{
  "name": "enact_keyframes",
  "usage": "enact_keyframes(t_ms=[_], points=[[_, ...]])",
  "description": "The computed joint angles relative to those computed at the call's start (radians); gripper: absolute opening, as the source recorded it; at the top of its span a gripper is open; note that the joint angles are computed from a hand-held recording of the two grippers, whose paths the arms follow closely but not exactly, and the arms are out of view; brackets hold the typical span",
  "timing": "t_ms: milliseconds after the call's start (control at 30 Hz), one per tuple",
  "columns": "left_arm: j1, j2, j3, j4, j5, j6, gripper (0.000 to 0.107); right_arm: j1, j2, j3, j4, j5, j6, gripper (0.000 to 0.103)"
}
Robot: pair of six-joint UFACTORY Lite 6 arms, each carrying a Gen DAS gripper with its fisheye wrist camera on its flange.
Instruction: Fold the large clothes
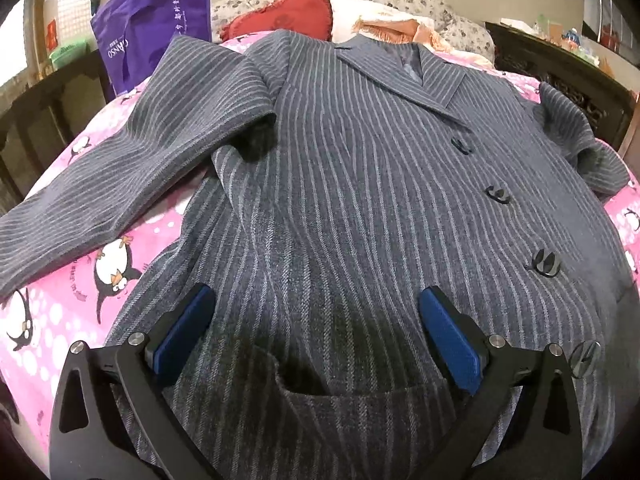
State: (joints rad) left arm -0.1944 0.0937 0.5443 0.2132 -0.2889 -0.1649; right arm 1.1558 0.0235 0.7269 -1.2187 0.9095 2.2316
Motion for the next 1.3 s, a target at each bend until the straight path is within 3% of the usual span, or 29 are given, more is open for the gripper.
enact_keyframes(t_ms=[267,500,633,733,967,1133,1300], points=[[0.008,0.011,0.011,0.025,0.006,-0.041,0.103,-0.101,-0.066,0.012,0.104,-0.153,-0.114,0.103],[-0.044,0.005,0.002,-0.252,0.001,0.203,0.103,-0.144,-0.075,0.06,0.088,-0.157,-0.219,0.103],[-0.033,0.012,0.007,-0.191,0.002,0.147,0.103,-0.219,-0.05,0.051,0.03,-0.233,-0.208,0.103],[-0.018,0.013,0.009,-0.117,0.005,0.08,0.103,-0.272,0.019,0.006,-0.116,-0.307,-0.073,0.103],[-0.026,0.004,-0.013,-0.17,-0.024,0.124,0.103,-0.413,0.085,-0.147,-0.657,-0.484,0.548,0.103],[-0.042,-0.01,-0.036,-0.249,-0.047,0.189,0.103,-0.435,0.068,-0.192,-0.834,-0.494,0.737,0.103],[-0.049,-0.017,-0.046,-0.285,-0.061,0.22,0.103,-0.425,0.077,-0.187,-0.857,-0.49,0.763,0.103]])
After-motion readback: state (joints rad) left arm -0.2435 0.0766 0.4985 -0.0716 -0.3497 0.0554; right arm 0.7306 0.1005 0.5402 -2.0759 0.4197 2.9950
